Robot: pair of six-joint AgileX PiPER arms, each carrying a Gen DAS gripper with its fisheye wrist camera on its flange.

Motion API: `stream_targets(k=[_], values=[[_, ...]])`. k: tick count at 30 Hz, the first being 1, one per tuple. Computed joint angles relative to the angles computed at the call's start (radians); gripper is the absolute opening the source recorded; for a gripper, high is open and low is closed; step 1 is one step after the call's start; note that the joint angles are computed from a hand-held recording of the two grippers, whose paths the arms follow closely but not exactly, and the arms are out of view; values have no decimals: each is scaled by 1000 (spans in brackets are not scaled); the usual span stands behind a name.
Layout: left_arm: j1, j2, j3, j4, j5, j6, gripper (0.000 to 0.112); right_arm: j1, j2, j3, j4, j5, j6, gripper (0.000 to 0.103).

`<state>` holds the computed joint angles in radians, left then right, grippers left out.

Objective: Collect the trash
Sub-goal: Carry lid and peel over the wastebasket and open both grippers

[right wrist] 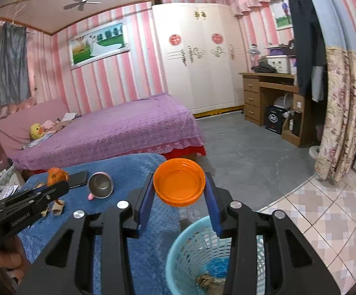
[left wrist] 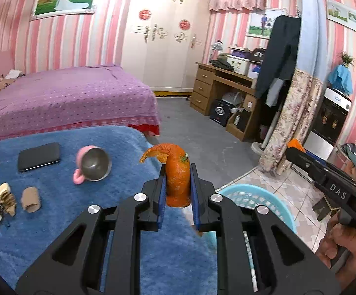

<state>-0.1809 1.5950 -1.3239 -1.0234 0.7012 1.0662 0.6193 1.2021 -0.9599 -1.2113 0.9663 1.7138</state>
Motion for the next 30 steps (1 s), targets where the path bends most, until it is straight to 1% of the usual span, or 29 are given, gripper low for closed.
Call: stream_targets(k=[6, 10, 15, 18, 21, 22, 23, 24, 25, 26, 27, 29, 30], values=[[-118, 10, 2, 32, -44, -46, 16, -42, -70, 54, 1, 12, 13, 40], [-176, 13, 10, 39, -64, -62, 16, -48, -96, 67, -4, 43, 16, 40], [-233, 22, 19, 61, -102, -86, 16, -107, -135, 105, 18, 1, -9, 40], [-254, 39, 8, 74, -108, -105, 16, -133, -160, 129, 24, -18, -10, 40], [-278, 52, -7, 85, -105, -121, 16, -137, -174, 144, 22, -13, -5, 40], [-289, 54, -13, 94, -104, -131, 18, -141, -171, 145, 20, -7, -2, 47], [-298, 57, -17, 100, -107, -136, 19, -132, -166, 144, 12, 17, 12, 55], [-306, 58, -18, 94, -113, -141, 24, -117, -161, 147, -5, 49, 40, 72], [-300, 53, -6, 72, -109, -126, 39, -92, -160, 154, -20, 92, 74, 76], [-293, 55, -10, 43, -91, -117, 44, -90, -168, 159, -22, 104, 91, 76], [-290, 56, -14, 31, -79, -116, 46, -91, -179, 167, -26, 104, 102, 76], [-293, 53, -19, 38, -82, -125, 52, -84, -189, 173, -37, 122, 127, 76], [-288, 46, -11, 29, -84, -113, 57, -80, -187, 171, -38, 126, 129, 76]])
